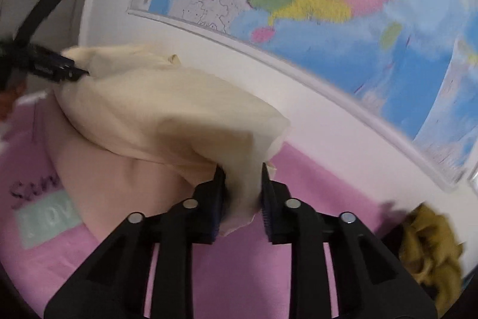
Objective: Fold large clothes
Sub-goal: 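Lower the shirt onto the beige folded garment and open the right gripper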
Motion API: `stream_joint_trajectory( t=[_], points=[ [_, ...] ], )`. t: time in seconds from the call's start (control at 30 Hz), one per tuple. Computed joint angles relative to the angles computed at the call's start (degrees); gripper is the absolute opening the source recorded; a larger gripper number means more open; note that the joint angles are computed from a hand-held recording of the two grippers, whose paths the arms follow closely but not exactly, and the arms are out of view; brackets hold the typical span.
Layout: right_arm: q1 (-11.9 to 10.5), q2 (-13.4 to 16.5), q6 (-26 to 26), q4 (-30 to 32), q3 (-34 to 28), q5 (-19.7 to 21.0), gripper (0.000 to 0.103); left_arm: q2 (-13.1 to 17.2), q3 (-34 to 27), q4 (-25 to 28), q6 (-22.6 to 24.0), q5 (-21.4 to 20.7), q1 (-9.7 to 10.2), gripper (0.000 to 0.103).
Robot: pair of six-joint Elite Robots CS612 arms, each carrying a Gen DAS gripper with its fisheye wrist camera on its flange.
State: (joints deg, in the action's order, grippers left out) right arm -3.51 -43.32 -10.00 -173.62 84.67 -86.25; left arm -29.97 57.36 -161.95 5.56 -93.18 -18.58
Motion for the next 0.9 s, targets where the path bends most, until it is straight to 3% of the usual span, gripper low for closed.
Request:
stream_joint_trajectory(
  t=[0.1, 0.17, 0.3, 0.43, 0.6, 0.73, 0.9],
  points=[
    [-0.34, -0.77, -4.8, 10.3, 0.17, 4.9, 0.03, -0.03, 0.07, 0.36, 0.08, 0.74, -0.14, 0.077],
    [-2.02, -1.84, -1.58, 11.67, 1.6, 10.52, 0.03, -0.23, 0.3, 0.21, -0.19, 0.54, -0.11, 0.077],
    [-5.68, -3.24, 8.61, 5.86, 3.1, 21.35, 0.032, -1.1, 0.79, 0.91, -0.91, -2.58, 0.36, 0.077],
    [-6.56, -1.32, 16.24, 2.78, -0.42, 27.32, 0.039, -1.84, 1.52, -0.73, -1.99, -5.28, 0.43, 0.077],
    [-5.15, 2.72, 19.5, 11.84, -6.39, 30.98, 0.041, -2.62, 3.21, -2.11, -1.45, -3.48, -0.94, 0.077],
    [-3.53, 3.62, 14.66, 19.34, -7.05, 31.93, 0.04, -2.88, 4.88, -3.27, -0.3, -2.1, -1.64, 0.077],
    [-3.58, 3.12, 14.46, 19.07, -6.34, 31.91, 0.04, -3.5, 6.87, -5.35, 1.55, -0.46, -2.36, 0.077]
  ],
)
